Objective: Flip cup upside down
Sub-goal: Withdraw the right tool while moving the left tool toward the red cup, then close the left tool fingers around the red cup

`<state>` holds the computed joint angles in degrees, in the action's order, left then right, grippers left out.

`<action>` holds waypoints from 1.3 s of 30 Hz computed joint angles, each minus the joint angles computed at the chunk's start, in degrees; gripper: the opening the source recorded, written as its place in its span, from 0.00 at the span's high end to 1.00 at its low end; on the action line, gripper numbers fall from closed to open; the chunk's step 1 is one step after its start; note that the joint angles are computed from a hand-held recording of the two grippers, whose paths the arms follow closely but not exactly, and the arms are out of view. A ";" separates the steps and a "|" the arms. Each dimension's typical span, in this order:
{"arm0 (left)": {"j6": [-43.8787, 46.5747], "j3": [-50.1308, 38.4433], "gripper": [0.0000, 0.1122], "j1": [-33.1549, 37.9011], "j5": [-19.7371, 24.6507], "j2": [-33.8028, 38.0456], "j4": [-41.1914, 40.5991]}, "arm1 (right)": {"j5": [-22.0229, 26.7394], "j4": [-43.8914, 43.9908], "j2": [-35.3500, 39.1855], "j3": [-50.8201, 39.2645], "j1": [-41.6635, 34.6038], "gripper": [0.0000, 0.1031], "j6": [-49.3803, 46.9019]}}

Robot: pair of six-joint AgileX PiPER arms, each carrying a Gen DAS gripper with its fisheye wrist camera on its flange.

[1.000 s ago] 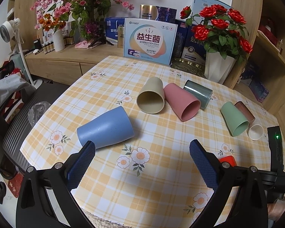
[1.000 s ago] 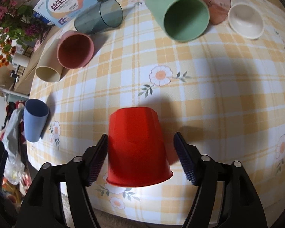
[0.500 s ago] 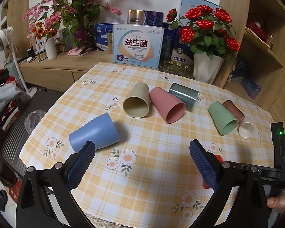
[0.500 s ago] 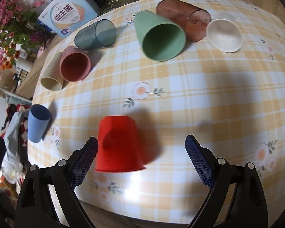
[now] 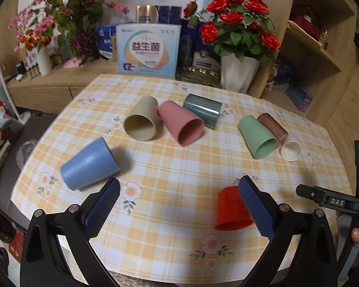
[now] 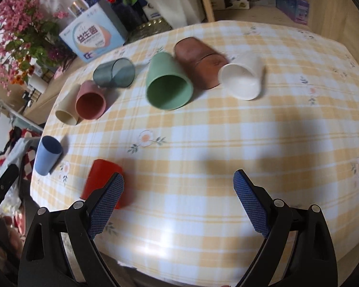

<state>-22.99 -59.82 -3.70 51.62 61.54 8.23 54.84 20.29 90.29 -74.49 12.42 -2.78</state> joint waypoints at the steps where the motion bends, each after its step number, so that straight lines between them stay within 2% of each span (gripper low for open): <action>1: 0.80 -0.43 0.14 0.45 0.22 0.58 -1.27 | 0.63 1.48 -0.19 0.25 -1.50 0.13 -2.02; 5: 3.96 -1.97 0.14 1.94 1.23 3.46 -6.84 | 0.81 -0.99 -1.96 1.94 -4.49 0.13 -3.57; 9: 3.41 -2.94 0.14 -0.75 1.16 5.86 -5.57 | -0.88 -9.98 -3.37 3.85 -3.47 0.13 0.69; 12: 7.55 -4.17 0.14 0.61 1.58 9.27 -11.00 | -3.30 -13.67 -4.71 6.47 -3.30 0.13 1.68; 17: 13.41 -9.46 0.24 2.73 3.94 17.30 -17.05 | -4.28 -8.78 -4.95 8.40 -7.39 0.13 -1.52; 23: 17.99 -15.50 0.37 3.84 8.70 25.12 -20.64 | -4.22 -8.73 -4.81 8.74 -9.85 0.13 -2.45; 30: 19.96 -18.84 0.42 4.55 12.84 31.04 -26.58 | -5.10 -6.97 -4.21 8.71 -11.97 0.13 -4.26; 39: 18.64 -21.11 0.45 3.76 15.57 35.62 -23.83 | -4.95 -5.72 -2.89 9.08 -12.22 0.13 -5.54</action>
<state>-4.35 -80.93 0.06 67.19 97.16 -15.60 49.89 14.57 87.40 -65.41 0.20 -8.32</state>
